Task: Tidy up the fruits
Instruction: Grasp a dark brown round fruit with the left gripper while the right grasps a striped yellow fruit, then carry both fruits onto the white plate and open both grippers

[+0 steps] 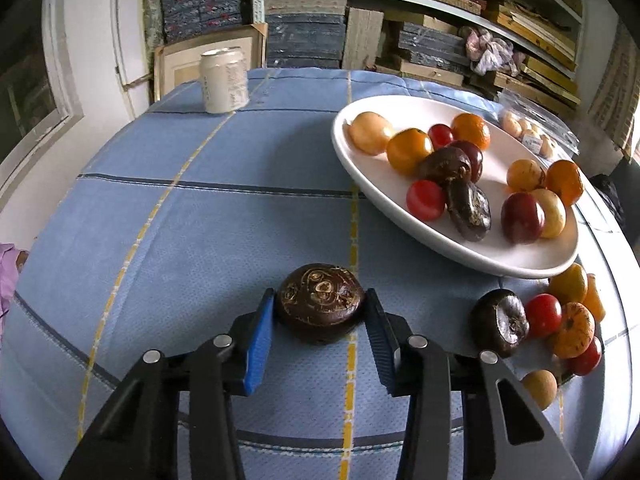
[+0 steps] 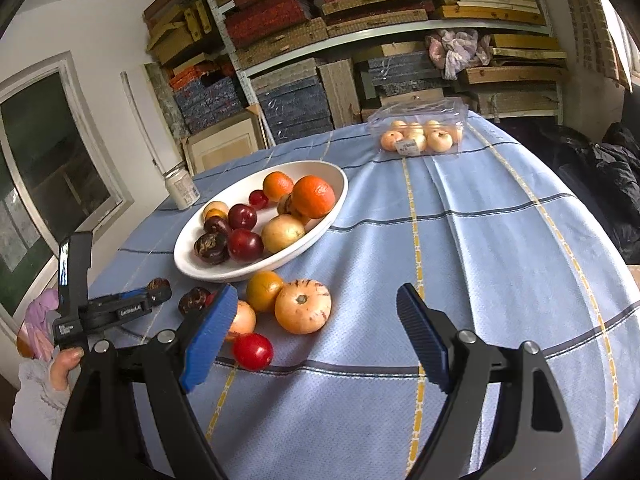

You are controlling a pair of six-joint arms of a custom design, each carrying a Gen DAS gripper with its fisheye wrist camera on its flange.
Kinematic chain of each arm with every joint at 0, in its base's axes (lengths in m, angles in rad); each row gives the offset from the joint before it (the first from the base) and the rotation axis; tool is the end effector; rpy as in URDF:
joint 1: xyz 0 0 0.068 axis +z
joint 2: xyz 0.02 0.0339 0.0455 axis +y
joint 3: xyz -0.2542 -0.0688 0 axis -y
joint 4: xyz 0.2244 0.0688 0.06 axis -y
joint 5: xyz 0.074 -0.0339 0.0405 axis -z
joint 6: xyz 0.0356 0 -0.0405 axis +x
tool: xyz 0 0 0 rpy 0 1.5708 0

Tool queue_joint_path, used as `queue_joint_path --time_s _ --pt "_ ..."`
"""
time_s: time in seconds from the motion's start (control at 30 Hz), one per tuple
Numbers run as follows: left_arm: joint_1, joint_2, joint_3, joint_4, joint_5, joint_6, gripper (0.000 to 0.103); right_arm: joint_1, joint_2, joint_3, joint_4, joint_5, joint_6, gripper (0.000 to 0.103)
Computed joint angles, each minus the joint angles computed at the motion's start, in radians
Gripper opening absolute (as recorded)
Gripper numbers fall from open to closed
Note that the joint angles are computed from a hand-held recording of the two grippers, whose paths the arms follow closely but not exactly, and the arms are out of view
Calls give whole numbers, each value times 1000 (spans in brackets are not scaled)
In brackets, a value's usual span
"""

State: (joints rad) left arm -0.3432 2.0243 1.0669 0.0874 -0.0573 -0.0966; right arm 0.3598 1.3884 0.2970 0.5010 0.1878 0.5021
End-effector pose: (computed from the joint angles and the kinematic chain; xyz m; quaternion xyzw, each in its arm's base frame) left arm 0.3588 -0.1260 0.1093 0.1057 0.9329 -0.0486 0.3407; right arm 0.2093 0.0716 0.1314 0.1065 0.8730 0.1206 0.4604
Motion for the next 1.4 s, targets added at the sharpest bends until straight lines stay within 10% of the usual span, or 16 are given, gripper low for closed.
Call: queue_joint_path --time_s 0.43,0.97,1.4 --pt "-64 -106 -121 81 -26 24 44 60 227 164 -88 56 -64 60" --pt "-67 -123 -123 74 12 24 44 -49 432 360 -164 -128 -57 45" --pt "-34 -138 -62 32 42 -7 44 -82 117 170 -63 -109 -26 44"
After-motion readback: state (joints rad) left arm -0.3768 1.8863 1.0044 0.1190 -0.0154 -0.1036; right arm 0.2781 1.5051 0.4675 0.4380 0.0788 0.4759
